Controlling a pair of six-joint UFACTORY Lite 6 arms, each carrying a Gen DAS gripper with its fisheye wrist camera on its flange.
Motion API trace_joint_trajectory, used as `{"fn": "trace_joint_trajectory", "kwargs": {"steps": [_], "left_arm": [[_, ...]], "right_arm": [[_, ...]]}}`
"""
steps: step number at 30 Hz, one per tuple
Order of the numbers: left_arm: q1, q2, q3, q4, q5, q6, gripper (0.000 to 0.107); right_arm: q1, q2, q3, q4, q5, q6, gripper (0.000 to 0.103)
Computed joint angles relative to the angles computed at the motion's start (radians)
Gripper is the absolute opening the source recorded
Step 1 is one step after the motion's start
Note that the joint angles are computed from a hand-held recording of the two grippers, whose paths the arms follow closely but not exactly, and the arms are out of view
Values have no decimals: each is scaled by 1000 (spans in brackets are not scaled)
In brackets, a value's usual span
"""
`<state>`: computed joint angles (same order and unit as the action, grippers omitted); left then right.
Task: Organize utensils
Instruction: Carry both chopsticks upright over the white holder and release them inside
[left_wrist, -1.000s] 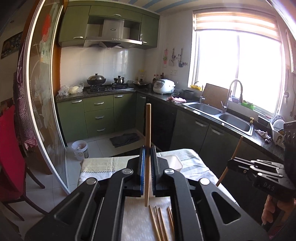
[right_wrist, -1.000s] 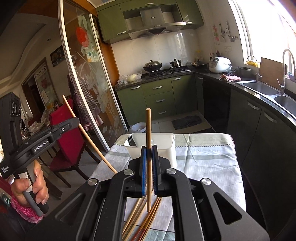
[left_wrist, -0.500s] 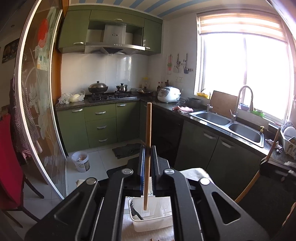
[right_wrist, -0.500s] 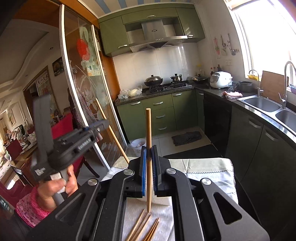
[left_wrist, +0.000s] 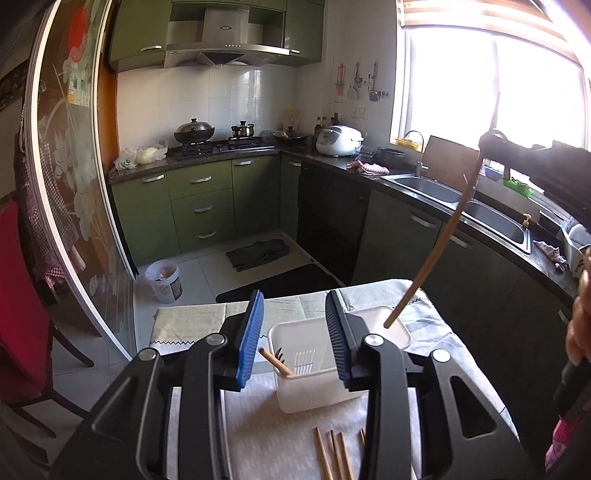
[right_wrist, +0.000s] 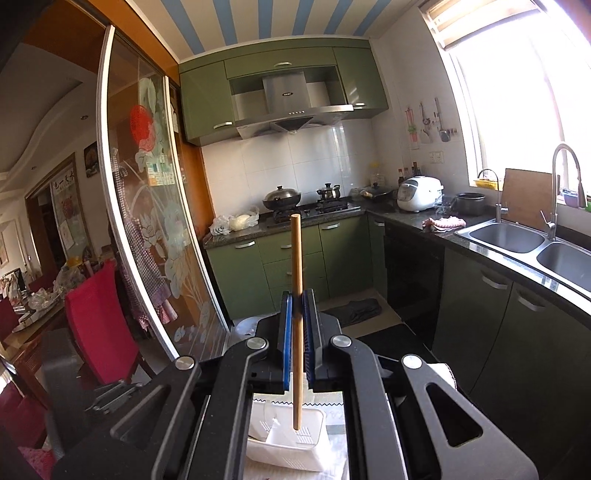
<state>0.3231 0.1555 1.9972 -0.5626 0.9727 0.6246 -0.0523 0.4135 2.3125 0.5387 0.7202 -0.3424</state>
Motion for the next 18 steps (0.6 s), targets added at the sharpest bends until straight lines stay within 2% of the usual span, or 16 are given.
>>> {"fn": "trace_joint_trajectory", "kwargs": {"steps": [3, 9, 15, 18], "left_arm": [[30, -60, -68, -29, 26, 57, 33], [59, -102, -110, -17, 122, 72, 33], [68, -138, -179, 10, 197, 65, 33], [57, -195, -279, 39, 194, 63, 33]], "right_arm": [[29, 72, 31, -53, 14, 37, 7], [77, 38, -156, -110, -63, 30, 7], [97, -81, -365, -91, -131, -20, 12], [63, -212, -521, 26, -143, -128, 12]]}}
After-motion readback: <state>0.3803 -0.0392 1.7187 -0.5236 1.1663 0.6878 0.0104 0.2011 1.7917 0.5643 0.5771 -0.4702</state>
